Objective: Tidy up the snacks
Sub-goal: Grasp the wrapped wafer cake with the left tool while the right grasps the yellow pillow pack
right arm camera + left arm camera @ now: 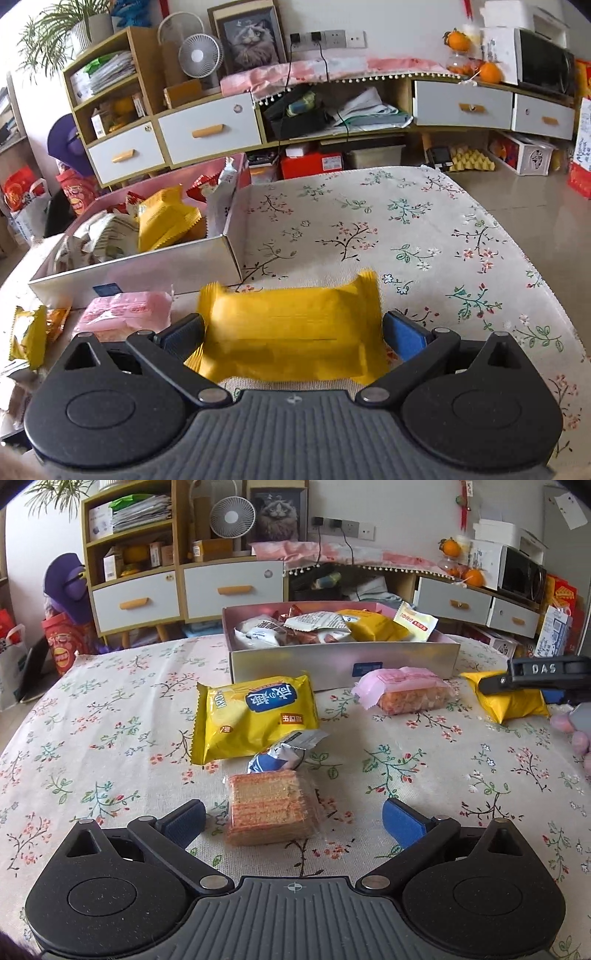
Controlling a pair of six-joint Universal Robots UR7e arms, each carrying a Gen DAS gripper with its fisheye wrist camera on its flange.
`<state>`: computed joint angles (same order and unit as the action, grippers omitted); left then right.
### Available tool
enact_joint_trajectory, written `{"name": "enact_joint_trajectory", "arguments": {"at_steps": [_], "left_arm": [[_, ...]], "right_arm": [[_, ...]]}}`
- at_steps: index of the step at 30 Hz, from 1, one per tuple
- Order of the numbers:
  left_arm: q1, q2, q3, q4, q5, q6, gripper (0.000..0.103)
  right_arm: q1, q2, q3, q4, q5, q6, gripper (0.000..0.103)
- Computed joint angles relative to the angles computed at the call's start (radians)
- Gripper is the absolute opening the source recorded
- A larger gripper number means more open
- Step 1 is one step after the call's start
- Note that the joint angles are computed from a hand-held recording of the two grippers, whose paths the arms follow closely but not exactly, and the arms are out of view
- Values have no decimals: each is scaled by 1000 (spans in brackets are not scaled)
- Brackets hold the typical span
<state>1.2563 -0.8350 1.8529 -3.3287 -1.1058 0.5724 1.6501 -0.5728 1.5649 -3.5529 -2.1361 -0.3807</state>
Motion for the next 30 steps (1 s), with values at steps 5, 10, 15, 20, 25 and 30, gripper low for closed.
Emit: {"name": "enact_joint_trajectory", "arguments": {"at_steps": [5,10,15,20,25,30], "left_arm": [[-9,6,5,-25,19,-18,95],[-17,7,5,-27,31,-36,82],[-23,0,6,-22,45,-66,64],[-27,5,5,-37,66,-59,51],[-27,-2,8,-29,65,-64,42],[-26,-13,7,0,54,-89,41]], "right_arm": [[-1,-1,6,24,-2,-2,103],[-3,-6,6,29,8,-4,103],[-3,-4,-4,37,9,-6,102],[-1,-1,-6,38,7,-21,99],[-1,-6,-3,47,15,-20,93],[-1,-11,-1,56,21,-16,87]]}}
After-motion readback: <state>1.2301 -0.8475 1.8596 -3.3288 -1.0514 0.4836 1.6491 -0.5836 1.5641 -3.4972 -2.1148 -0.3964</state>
